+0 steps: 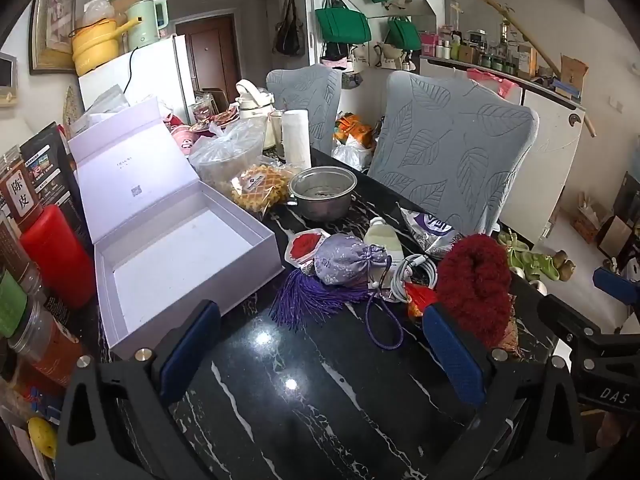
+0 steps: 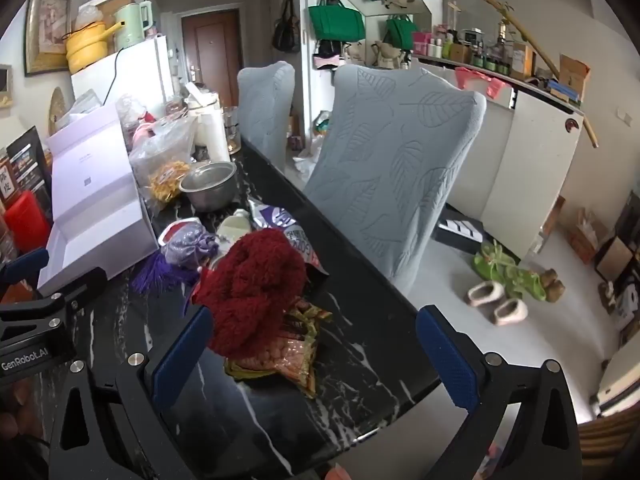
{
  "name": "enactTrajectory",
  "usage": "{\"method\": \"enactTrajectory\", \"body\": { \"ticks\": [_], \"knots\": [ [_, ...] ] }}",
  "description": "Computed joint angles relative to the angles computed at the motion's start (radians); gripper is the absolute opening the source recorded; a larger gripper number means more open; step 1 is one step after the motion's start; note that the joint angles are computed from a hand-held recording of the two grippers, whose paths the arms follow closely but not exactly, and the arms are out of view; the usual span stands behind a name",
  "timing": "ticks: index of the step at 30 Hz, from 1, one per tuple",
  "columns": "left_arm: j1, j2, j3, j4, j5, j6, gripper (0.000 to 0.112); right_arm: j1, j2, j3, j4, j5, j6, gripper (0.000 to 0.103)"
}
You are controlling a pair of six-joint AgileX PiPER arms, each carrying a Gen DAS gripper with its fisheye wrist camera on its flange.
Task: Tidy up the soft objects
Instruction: 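Move both tools toward the red fluffy scarf and cereal bag on the table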
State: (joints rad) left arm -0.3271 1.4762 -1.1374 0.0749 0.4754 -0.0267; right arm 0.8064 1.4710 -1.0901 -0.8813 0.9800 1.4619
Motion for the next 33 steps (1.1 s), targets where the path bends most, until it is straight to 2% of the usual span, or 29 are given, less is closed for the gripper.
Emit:
{"method": "enactTrajectory", "body": {
  "ticks": [2,8,10,12,17,20,33],
  "knots": [
    [-0.001,-0.003,0.008,0.008,-0.018,-0.005,0.103,0.006,0.006,-0.006,-0.006,0.011,-0.001,0.103],
    [-0.003,0.025,-0.033,-0.005,0.008,0.004,0.103,0.003,0.004,-0.008,0.004,0.008,-0.003,0.103],
    [0.014,0.012,-0.011,-0.047,-0.009,0.045,0.103,0.0,0.001,-0.007,0.008,0.01,-0.006,0.103],
    [0.022,0.003,0.001,-0.074,-0.02,0.066,0.103,0.023,0.026,-0.034,-0.001,0.047,-0.006,0.103],
    [0.026,-0.013,0.013,-0.108,-0.02,0.092,0.103,0.012,0.014,-0.027,0.0,0.052,-0.009,0.103],
    [0.042,-0.022,0.017,-0.177,-0.022,0.152,0.103,0.022,0.002,-0.013,-0.01,0.068,0.008,0.103],
    [0.058,-0.029,0.024,-0.19,-0.016,0.163,0.103,0.03,0.012,-0.021,-0.005,0.077,0.008,0.103]
  ]
}}
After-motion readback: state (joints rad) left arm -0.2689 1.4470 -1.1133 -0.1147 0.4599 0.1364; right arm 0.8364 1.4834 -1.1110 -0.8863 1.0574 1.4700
